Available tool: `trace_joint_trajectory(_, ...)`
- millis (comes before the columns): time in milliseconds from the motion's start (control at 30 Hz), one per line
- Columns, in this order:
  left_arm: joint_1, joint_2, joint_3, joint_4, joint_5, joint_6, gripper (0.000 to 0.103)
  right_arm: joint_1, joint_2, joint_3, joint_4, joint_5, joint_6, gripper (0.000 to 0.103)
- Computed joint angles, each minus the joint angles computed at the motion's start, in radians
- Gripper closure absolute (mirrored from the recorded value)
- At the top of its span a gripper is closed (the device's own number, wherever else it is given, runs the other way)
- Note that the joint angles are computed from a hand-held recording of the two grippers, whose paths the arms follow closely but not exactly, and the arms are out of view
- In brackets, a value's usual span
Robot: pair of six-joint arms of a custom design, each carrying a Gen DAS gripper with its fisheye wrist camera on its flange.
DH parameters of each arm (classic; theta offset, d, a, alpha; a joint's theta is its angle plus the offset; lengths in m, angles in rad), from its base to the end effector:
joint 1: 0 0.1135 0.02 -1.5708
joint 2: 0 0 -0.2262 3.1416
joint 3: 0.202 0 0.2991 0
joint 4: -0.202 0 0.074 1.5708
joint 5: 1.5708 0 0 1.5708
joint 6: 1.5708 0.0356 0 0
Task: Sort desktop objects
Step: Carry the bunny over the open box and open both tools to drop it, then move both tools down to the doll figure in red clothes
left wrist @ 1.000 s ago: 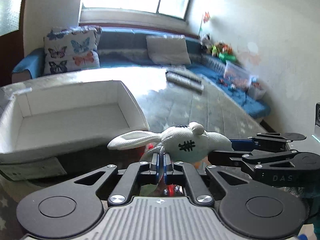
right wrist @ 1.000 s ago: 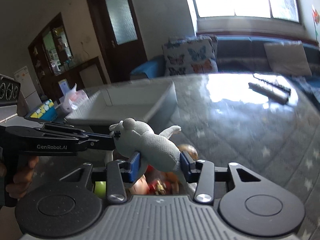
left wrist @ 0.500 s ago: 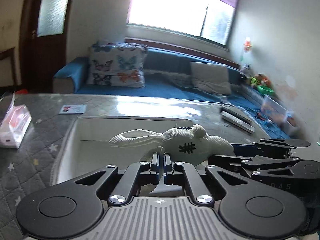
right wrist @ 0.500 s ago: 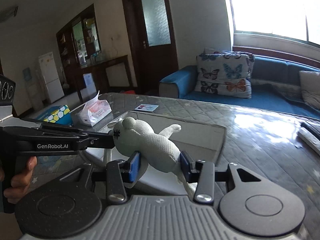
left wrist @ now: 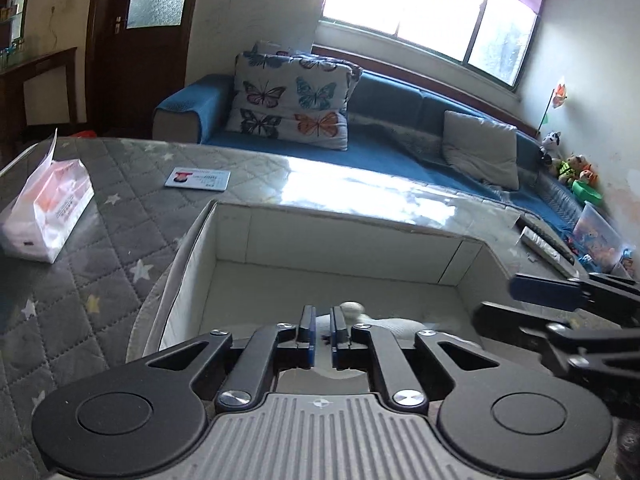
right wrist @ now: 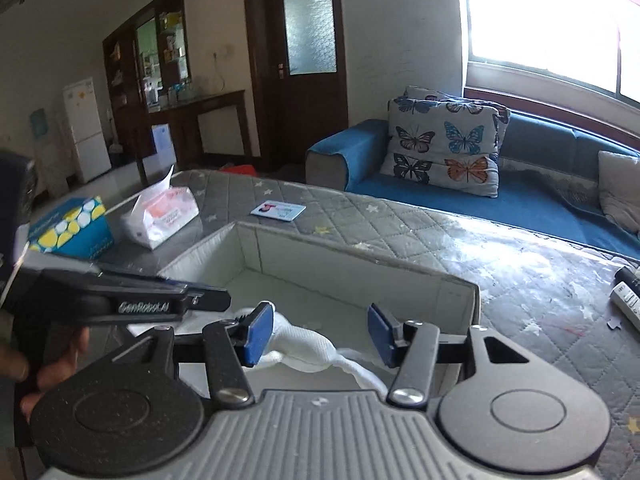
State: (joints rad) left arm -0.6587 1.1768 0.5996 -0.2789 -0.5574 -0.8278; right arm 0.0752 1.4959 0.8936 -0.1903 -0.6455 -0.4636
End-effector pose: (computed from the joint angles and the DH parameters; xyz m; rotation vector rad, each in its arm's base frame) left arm 0.2328 -0.1563 0.1341 -0.4306 2.2271 -0.0947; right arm 0.3478 0.0477 0.1496 -0.8803 2.0496 0.5503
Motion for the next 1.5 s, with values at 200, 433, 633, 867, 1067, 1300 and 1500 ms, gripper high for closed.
trace_joint_trajectory(200,-0.098,-0.045,0.009,-0.092,-0.068,-0.049,0.083,-0.056,-0.094,-0.058,-0.083,-0.034,-0.085,0.042)
trace_joint_trajectory(433,-0.266,-0.055,0.046,-0.209,-0.153,-0.146,0.074,-0.188,-0.236,-0.150,-0.246,-0.133,-0.241,0.036)
trace_joint_trajectory(633,-0.371,-0.024,0.057,-0.241,-0.147,-0.235,0.074,-0.314,-0.353,-0.234,-0.404,-0.203,-0.414,0.027)
trace_joint_trajectory(867,-0.487,0.068,0.090,-0.226,-0.128,-0.332,0.074,-0.475,-0.393,-0.296,-0.579,-0.240,-0.645,0.027)
trace_joint_trajectory(1067,-0.534,0.149,0.128,-0.149,-0.085,-0.320,0.074,-0.601,-0.366,-0.325,-0.637,-0.244,-0.763,0.027)
trace_joint_trajectory(1300,-0.525,0.236,0.168,-0.021,-0.005,-0.262,0.074,-0.687,-0.297,-0.306,-0.623,-0.259,-0.769,0.021)
trace_joint_trajectory(1500,-0.496,0.289,0.198,0.032,0.059,-0.244,0.073,-0.714,-0.251,-0.288,-0.599,-0.252,-0.745,0.016)
